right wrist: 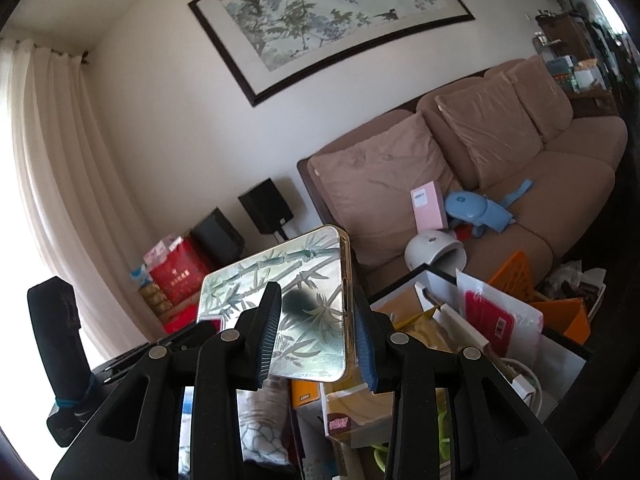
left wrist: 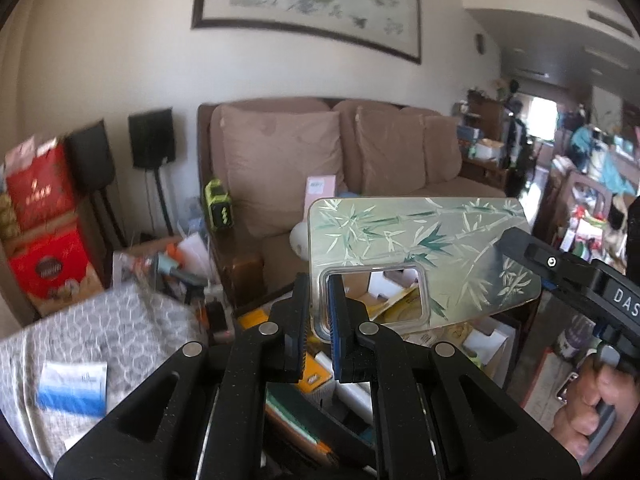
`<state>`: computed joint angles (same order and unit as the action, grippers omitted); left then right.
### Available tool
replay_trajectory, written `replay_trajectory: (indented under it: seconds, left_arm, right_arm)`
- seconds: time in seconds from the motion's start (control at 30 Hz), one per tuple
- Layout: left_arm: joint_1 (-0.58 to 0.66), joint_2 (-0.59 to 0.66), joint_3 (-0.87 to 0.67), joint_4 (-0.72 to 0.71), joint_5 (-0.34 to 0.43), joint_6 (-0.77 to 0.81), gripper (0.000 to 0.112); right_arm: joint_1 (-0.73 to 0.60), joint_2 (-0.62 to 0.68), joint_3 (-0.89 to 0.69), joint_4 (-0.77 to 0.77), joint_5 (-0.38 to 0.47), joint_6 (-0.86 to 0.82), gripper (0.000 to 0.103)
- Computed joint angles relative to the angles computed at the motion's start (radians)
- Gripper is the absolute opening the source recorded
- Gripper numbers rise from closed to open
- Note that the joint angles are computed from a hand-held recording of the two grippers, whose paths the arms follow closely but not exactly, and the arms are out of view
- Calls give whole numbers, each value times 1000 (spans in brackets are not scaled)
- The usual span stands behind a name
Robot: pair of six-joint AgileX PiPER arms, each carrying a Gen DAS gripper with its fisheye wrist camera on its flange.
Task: Organize objects
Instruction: 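Lower the bamboo case toward the box contents with the left tool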
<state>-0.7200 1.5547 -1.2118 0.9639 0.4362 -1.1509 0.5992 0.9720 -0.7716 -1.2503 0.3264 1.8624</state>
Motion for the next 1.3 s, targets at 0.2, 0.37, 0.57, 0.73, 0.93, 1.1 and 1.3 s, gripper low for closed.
replay_trajectory:
  seconds: [0.2,0.37,0.57,0.73,0.93,1.1,1.3]
  left_arm:
    - [-19,63,-72,12,-31,9,8]
    - [-26,140,-172,-26,-75,85,8]
    - [-6,166,-176,-84,-159,131,8]
    - [44,196,-154,-263,-212,260,8]
    - [108,202,-138,-572,-260,551,8]
    - [121,201,-132,-616,-262,599,8]
    - [121,201,-131,-612,-265,599,8]
  right_arm:
    - [-30,-46,23,-4,32,15,35]
    - [5,-100,56,-108,143,123,34]
    - [-83,-118,82,-56,72,80,34]
    - [-96,-47,68,2,57,30,34]
    - [-101,-5,66,-1,23,32,34]
    - [-94,9,63,-4,19,29,34]
    - [-92,8,60,8,21,18,35]
